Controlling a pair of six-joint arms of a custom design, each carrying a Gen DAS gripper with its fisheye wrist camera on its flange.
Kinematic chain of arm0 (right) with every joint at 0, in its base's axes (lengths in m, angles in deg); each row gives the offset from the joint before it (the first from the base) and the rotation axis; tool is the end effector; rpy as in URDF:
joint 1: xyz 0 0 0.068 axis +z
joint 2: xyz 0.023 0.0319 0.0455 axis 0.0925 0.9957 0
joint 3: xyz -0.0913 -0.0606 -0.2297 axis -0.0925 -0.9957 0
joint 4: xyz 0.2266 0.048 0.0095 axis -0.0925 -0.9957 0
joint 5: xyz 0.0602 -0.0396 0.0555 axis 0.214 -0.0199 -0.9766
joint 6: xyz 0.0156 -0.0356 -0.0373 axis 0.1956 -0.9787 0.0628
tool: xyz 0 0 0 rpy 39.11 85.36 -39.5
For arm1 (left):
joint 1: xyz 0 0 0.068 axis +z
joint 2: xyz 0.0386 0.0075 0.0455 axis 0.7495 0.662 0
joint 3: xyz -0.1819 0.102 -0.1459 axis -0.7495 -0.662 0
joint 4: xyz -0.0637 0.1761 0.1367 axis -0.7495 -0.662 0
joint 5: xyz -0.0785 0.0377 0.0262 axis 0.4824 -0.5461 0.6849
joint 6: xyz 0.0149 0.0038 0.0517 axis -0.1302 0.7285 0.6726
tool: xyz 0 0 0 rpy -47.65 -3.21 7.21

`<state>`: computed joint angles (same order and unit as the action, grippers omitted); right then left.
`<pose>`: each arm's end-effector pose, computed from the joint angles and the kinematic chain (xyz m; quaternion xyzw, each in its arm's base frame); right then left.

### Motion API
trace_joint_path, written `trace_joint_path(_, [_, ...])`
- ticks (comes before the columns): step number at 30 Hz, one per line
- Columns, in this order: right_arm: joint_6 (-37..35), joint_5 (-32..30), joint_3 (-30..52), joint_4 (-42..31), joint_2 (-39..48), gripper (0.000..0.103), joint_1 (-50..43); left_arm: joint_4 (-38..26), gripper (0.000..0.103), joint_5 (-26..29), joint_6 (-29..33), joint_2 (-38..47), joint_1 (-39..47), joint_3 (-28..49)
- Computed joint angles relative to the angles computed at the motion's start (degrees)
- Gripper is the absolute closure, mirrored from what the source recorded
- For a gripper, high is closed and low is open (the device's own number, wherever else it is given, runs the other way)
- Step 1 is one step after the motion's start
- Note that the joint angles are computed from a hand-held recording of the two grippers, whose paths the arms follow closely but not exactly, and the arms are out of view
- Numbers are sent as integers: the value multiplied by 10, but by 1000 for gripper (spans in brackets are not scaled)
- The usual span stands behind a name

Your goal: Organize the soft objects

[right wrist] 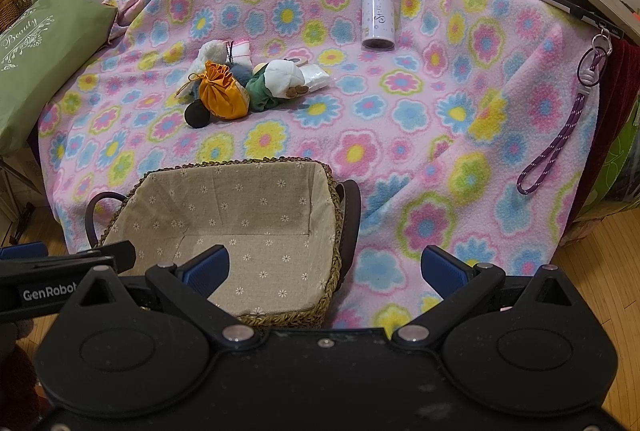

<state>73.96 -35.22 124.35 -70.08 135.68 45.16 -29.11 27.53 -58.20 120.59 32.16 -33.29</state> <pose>0.1490 0.0960 0.2080 0.2602 0.8951 -0.0575 0.3575 0.2695 -0.0824 0.2276 0.1902 0.9188 -0.0735 0.3381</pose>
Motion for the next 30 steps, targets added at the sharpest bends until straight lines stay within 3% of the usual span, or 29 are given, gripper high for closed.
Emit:
trace_joint_path(18, [-1, 0, -1, 4, 1, 0, -1, -9, 3, 4, -1, 2, -2, 1])
trace_joint_path(25, [-16, 19, -22, 37, -5, 1, -1, 21, 4, 15, 9, 6, -2, -5])
trace_joint_path(30, [-61, 3, -39, 87, -7, 2, -54, 30, 4, 20, 3, 41, 4, 27])
